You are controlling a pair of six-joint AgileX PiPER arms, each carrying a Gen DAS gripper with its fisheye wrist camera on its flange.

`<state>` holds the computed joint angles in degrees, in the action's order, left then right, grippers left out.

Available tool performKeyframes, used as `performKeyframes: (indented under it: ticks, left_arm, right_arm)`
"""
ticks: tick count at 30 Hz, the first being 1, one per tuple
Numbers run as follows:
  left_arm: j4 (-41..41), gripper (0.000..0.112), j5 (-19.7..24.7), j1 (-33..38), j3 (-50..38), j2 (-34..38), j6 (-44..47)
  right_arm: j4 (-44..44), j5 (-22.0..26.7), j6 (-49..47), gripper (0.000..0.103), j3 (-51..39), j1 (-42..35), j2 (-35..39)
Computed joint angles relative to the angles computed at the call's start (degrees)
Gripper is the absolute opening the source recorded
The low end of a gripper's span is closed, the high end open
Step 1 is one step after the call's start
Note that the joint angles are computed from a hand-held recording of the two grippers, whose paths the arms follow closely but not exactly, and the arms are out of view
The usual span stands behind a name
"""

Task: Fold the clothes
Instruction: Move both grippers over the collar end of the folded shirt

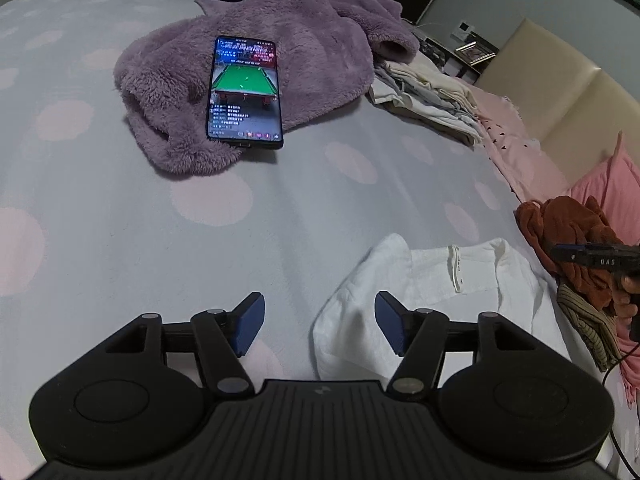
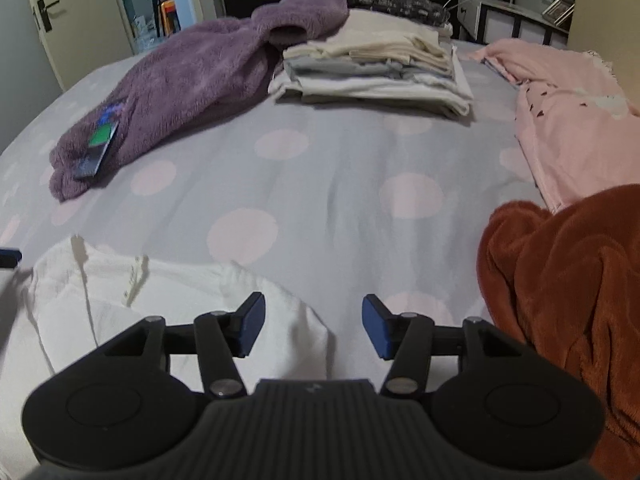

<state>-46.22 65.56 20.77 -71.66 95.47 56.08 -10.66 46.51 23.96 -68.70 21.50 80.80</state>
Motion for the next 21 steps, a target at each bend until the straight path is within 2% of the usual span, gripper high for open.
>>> performKeyframes:
  ticks: [4,7,10,21]
  left_arm:
    - [2.17,0.060,-0.57,-1.00,0.62,-0.56,-0.52]
    - [3.36,0.060,-1.02,-2.04,0.97,-0.73,-1.61]
    - [3.61,0.060,-1.20,-3.36,1.35,-1.05,-1.55]
    - [6.69,0.060,-3.36,-8.01,0.37,-0.20,-2.40]
  right_arm:
    - [6.22,-2.15,-7.35,0.058,1.28,-3.18,0.31]
    - [9.38,-4.40,-10.67,0.066,2.82,-4.56,0.09]
    - [11.94,-6.80,-12.83,0.067,4.76,-5.37,-0.62]
    - [19.28,-6.23,-23.81,0.069,6.26,-9.20,-0.52]
